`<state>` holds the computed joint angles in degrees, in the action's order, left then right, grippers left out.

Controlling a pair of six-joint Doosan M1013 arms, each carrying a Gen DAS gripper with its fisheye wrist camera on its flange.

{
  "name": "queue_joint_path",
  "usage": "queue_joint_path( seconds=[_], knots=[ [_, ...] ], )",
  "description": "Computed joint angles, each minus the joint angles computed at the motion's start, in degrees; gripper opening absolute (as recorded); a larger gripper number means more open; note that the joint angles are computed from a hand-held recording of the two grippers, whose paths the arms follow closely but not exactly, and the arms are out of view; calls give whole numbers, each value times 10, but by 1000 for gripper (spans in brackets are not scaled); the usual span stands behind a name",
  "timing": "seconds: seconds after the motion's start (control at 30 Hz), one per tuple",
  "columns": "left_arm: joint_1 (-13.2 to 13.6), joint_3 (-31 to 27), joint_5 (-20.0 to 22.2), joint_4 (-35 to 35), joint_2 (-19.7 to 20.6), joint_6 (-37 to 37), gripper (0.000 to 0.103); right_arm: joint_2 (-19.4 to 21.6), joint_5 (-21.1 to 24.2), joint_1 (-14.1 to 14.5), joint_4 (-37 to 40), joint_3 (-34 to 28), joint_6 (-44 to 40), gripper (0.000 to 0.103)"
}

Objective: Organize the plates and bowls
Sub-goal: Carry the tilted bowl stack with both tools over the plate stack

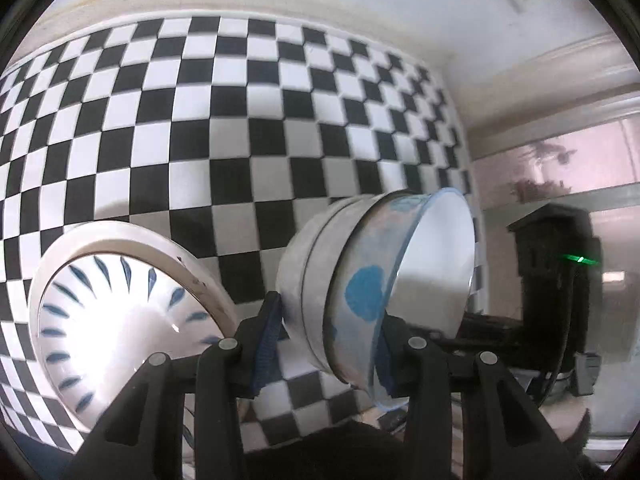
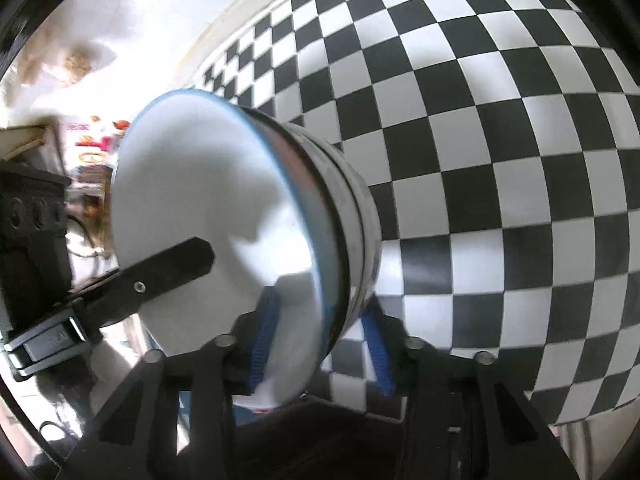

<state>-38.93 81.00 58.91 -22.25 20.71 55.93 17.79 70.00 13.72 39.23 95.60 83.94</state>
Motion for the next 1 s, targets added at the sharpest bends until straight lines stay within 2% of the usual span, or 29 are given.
queue_joint_path(
  seconds=[0.07,0.13,0.2,0.37,0.43,0.5,0.57,0.77,1.0],
  knots=[
    [4,4,5,-22,14,0,38,14,1,3,-17,-2,18,35],
    [1,1,25,-4,21,-7,37,23,6,4,-23,0,27,35],
    [4,7,16,-17,21,3,37,20,0,7,-31,-3,26,34],
    [13,0,27,-45,33,19,38,30,7,5,-45,-17,41,35],
    [16,-4,31,-55,43,27,38,35,7,0,-30,-18,38,43],
    [16,-2,24,-58,46,29,43,42,6,-11,8,-13,29,49],
    [15,1,10,-53,43,30,40,44,1,-18,31,-6,10,49],
    [9,11,-14,-39,33,21,40,28,-8,-15,-7,-4,-12,49],
    [11,21,-27,-40,23,16,40,29,-9,-3,-6,-11,-7,47]
  ],
)
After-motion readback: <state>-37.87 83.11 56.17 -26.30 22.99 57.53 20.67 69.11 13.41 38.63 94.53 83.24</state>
